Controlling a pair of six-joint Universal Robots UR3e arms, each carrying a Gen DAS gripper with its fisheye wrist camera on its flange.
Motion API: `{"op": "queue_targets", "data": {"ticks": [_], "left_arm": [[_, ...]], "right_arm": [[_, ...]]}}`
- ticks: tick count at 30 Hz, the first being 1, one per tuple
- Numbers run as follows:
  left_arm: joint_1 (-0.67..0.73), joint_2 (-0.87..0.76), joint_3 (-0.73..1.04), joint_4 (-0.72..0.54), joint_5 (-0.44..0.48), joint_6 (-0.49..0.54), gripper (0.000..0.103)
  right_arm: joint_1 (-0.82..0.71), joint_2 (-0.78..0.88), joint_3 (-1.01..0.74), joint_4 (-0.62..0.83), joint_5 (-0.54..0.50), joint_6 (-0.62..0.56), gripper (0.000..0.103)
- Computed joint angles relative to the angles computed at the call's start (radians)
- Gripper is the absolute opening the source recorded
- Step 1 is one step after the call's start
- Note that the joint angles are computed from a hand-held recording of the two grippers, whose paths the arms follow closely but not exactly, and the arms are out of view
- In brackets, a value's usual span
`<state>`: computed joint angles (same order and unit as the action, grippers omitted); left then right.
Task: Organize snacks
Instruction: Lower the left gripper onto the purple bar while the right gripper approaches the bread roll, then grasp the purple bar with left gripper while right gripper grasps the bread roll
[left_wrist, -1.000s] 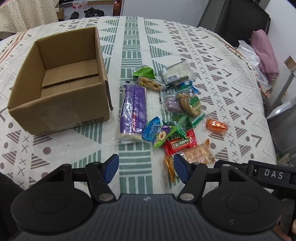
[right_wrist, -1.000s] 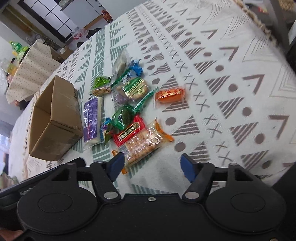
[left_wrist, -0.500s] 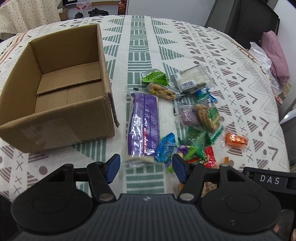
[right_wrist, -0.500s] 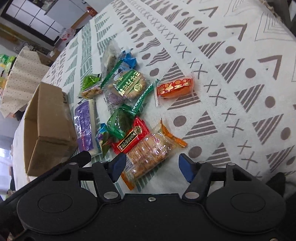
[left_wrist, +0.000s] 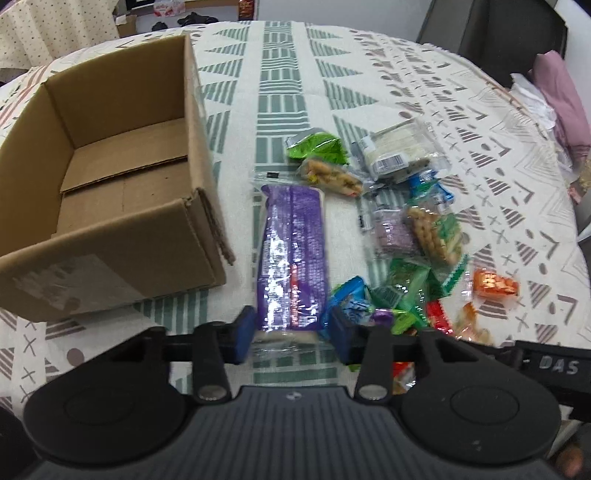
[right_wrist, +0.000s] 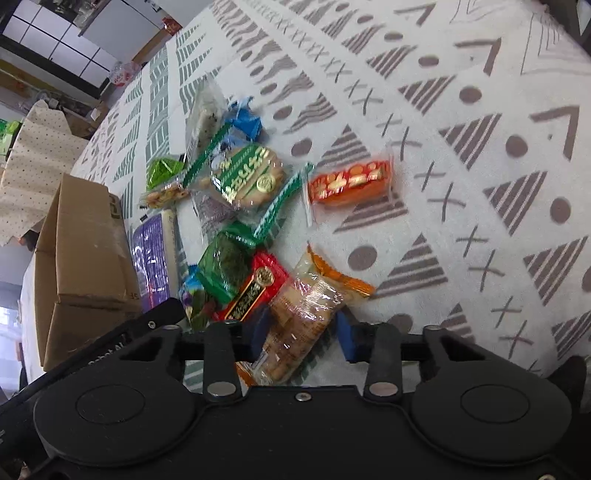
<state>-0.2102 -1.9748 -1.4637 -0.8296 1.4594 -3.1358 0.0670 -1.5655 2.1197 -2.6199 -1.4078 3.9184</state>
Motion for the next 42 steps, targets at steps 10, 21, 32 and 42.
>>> {"op": "queue_targets", "data": {"ticks": [10,21,32,42], "left_arm": [[-0.006,0.035,-0.018,-0.049,0.011,-0.008,0.034],[0.003,0.114,-0.041,-0.195,-0.001,0.004,0.034],[-0.024,0.085,-0.017,-0.168,0.052,0.011,0.047],[-0.042,0.029,-0.008,-0.128,0.086,0.001,0.054]], "right_arm": [[0.022,-0.023,0.002,-0.018,-0.102,-0.003,0.026],[0.056,-0.029,-0.017,-0.021,-0.167,-0.016,0.046],[0.097,0.039,-0.102,0.091,-0.158,-0.030,0.064],[0.198,0.128,-0.240,0.258,-0.329,-0.039,0.062]]}}
